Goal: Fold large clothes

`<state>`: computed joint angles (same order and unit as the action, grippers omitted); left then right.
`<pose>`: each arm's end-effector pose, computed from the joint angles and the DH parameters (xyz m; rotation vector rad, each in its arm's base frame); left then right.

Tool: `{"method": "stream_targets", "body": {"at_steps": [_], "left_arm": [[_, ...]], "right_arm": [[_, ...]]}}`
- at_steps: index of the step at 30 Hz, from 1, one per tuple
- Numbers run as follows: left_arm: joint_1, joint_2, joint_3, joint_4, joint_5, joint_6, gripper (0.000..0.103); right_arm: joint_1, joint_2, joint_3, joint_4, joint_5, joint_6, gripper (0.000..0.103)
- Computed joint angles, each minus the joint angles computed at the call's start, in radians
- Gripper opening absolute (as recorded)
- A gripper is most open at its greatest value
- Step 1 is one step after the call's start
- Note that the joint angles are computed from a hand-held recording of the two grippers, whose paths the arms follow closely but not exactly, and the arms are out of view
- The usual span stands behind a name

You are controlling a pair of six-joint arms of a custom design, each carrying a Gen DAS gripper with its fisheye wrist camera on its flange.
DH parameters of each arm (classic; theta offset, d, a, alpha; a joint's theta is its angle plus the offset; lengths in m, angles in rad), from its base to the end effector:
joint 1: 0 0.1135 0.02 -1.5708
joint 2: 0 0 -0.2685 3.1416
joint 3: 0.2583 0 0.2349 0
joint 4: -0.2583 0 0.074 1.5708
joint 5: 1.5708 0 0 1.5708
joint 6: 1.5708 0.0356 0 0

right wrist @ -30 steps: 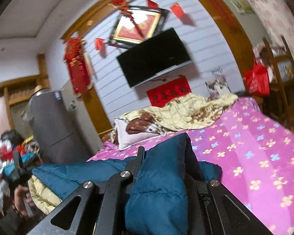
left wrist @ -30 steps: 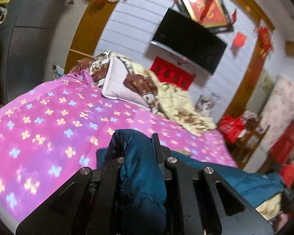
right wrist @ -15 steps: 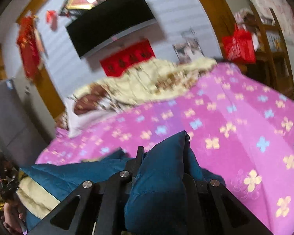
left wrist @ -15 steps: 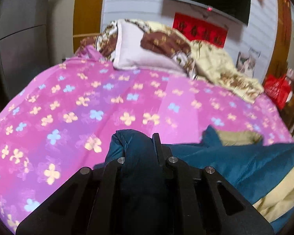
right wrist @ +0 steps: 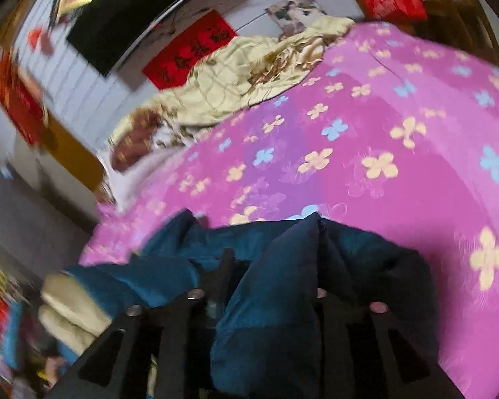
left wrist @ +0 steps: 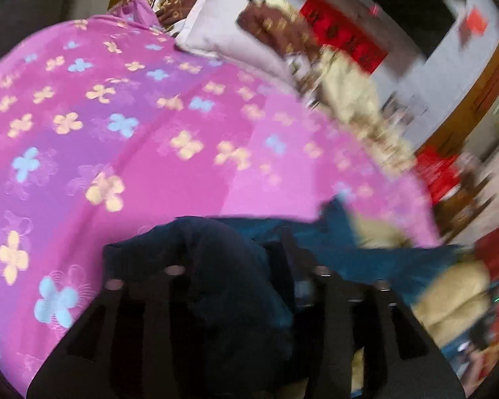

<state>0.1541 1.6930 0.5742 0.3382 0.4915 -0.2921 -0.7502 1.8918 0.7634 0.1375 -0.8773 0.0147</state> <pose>0.2800 0.0265 0.1277 -0.2756 2.3074 -0.6448 0.2448 -0.1908 0.1078 0.5371 2.1630 0.7295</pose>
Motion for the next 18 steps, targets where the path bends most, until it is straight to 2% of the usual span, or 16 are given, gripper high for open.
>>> {"method": "stream_targets", "body": {"at_steps": [1,2,3,4,5,6,9,13,15,18], "left_arm": [[0.04,-0.034,-0.024,0.037,0.085,-0.033,0.067],[0.074,-0.083,-0.057,0.079,0.136,-0.067,0.072],[0.089,-0.132,-0.087,0.111,0.144,-0.091,0.078],[0.102,-0.187,-0.111,0.128,0.137,-0.102,0.083],[0.107,-0.247,-0.136,0.139,0.107,-0.103,0.084],[0.101,-0.308,-0.161,0.138,0.052,-0.098,0.084],[0.03,-0.43,-0.202,0.091,-0.113,-0.071,0.084],[-0.128,-0.472,-0.208,0.048,-0.268,-0.022,0.084],[-0.217,-0.445,-0.187,0.021,-0.342,0.004,0.084],[-0.322,-0.366,-0.124,-0.047,-0.437,0.021,0.084]], "right_arm": [[-0.024,-0.011,-0.008,-0.006,-0.047,0.04,0.048],[-0.057,-0.025,-0.023,0.0,-0.11,0.094,0.059],[-0.076,-0.051,-0.044,0.02,-0.157,0.143,0.083],[-0.104,-0.085,-0.082,0.079,-0.206,0.199,0.09],[-0.125,-0.137,-0.131,0.156,-0.228,0.25,0.09],[-0.138,-0.184,-0.159,0.177,-0.232,0.251,0.09],[-0.146,-0.325,-0.21,0.155,-0.224,0.19,0.09],[-0.032,-0.497,-0.228,-0.026,-0.048,-0.082,0.09],[0.023,-0.533,-0.245,-0.061,0.013,-0.155,0.09],[0.152,-0.534,-0.229,-0.133,0.207,-0.213,0.09]]}}
